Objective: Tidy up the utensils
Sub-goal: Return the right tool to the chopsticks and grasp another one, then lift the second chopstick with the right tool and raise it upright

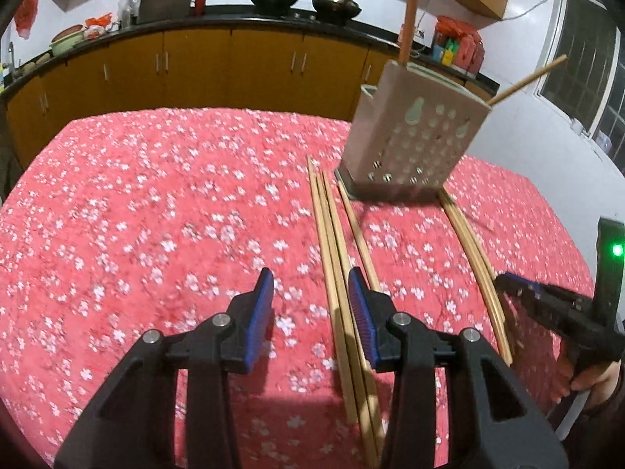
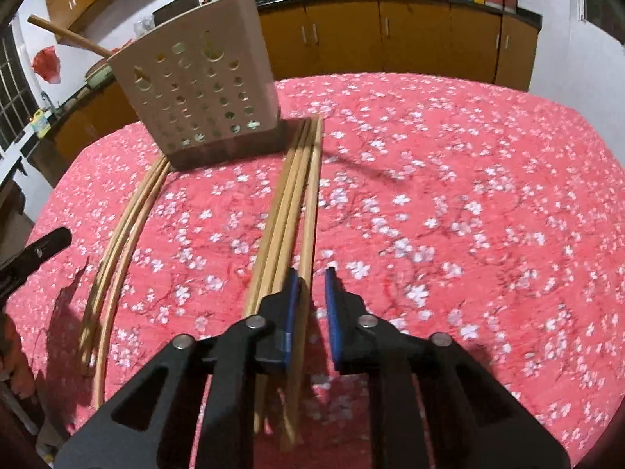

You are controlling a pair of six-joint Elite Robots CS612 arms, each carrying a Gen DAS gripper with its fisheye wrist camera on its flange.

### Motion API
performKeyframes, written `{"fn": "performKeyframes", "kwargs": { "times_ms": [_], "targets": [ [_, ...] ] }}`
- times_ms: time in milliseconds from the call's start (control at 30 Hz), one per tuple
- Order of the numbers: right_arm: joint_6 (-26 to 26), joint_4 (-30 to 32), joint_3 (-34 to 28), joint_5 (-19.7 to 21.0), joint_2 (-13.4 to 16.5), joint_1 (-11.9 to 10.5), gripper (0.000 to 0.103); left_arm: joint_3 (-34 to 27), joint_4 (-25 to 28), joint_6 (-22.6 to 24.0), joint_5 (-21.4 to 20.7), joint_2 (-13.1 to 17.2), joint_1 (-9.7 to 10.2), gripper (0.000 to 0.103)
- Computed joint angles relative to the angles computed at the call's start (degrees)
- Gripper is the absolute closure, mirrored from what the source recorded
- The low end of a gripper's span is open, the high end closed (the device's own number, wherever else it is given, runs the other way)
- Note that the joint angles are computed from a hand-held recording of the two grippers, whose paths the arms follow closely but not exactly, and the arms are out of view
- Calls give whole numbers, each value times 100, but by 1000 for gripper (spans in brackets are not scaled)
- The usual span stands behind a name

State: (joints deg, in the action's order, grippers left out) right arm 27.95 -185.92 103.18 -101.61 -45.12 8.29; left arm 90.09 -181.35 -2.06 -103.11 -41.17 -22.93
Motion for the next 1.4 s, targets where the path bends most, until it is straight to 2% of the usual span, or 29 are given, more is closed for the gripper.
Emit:
{"fn": "performKeyframes", "kwargs": {
  "times_ms": [67, 167, 367, 667, 800, 900, 1033, 1167, 1300, 1400],
  "targets": [
    [197, 68, 2, -289, -6, -9, 98, 32, 63, 30, -89, -13, -6, 66],
    [445, -30, 81, -275, -20, -77, 98, 54, 218, 165, -229, -15, -23, 75],
    [355, -108, 111, -302, -9, -81, 98, 38, 519, 384, -208, 19, -87, 84],
    [306, -174, 162, -306, -31, -67, 98, 5, 594, 410, -2, 36, -113, 86],
    [168, -212, 129, -248, -6, -37, 98, 17, 523, 535, 295, 46, -208, 86],
    [105, -226, 127, -245, -1, -35, 97, -51, 510, 456, 415, 92, -226, 93],
    [86, -164, 106, -175, 11, -63, 97, -204, 557, 343, 527, 170, -187, 95],
    [-28, -166, 22, -311, 69, -73, 96, -376, 600, 180, 681, 261, -120, 95],
    [-14, -260, -35, -355, 136, -134, 96, -523, 599, -64, 532, 339, -2, 95],
    [62, -388, 1, -211, 153, -184, 96, -514, 500, -74, 477, 352, 26, 94]
  ]
}}
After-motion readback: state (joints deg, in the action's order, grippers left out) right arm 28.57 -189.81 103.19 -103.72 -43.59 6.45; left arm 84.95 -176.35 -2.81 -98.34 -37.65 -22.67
